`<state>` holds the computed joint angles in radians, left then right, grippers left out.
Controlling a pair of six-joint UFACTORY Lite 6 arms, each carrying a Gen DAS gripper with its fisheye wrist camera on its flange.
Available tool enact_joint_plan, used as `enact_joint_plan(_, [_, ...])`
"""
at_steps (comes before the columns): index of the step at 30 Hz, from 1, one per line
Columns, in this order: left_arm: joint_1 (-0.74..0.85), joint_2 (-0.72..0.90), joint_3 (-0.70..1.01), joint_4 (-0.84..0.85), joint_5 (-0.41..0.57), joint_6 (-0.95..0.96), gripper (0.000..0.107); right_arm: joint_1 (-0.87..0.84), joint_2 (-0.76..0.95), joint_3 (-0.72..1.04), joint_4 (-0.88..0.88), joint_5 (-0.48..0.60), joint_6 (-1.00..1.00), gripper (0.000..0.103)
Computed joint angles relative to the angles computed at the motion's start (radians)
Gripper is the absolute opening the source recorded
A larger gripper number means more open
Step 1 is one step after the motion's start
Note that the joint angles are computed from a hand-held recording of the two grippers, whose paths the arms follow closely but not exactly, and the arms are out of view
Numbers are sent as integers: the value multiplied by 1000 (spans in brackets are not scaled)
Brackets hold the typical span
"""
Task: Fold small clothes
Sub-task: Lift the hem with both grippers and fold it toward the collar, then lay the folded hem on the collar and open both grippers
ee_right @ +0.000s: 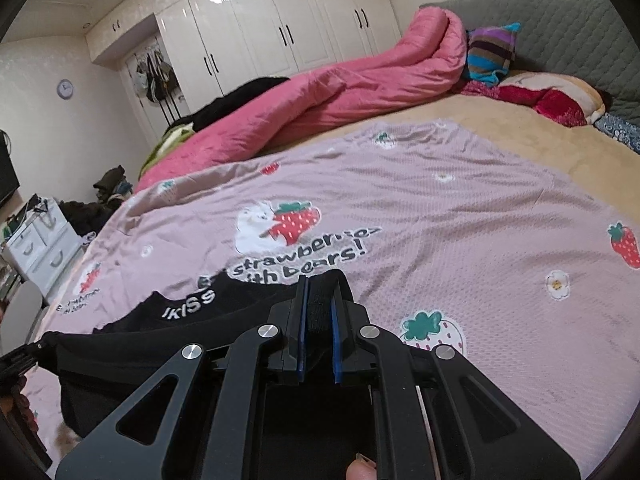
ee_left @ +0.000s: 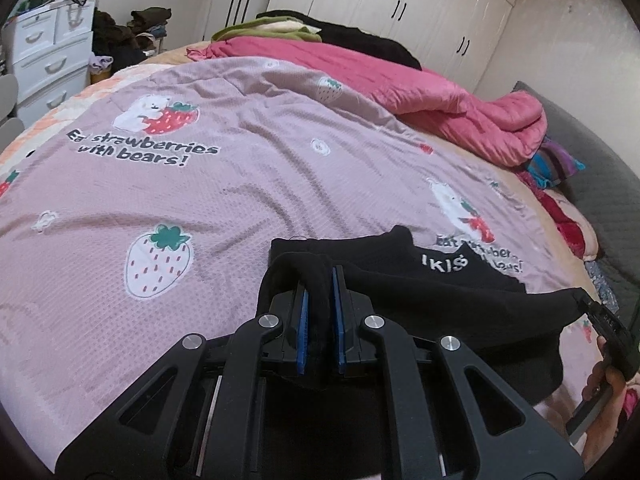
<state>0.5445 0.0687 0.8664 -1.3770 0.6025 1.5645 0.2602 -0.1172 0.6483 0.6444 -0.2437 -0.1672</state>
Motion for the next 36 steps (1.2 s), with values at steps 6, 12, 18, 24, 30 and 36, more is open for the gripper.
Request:
enact_joint_plan(6, [-35,93,45,-48,-38,48,7,-9,122,60,-62,-3,21,10])
enact_joint_plan(12, [-13,57,17,-61,-35,59,24,10,99,28,98,-20,-128,38])
enact_joint_plan(18, [72,-101,-60,4,66,34,24,62,-76,-72,265,-37,-306,40])
enact_joint_plan(24, [48,-269,-217,136,135,42,12,191,-88,-77,576,-19,-635,17])
enact_joint_plan(30, [-148,-335,-346,199,-37,5,10,292,64,-6,812,-30,-815,17])
enact_joint_plan(36, [-246,-250,-371,62,-229,142,11,296,230,94,807,-20,-820,17])
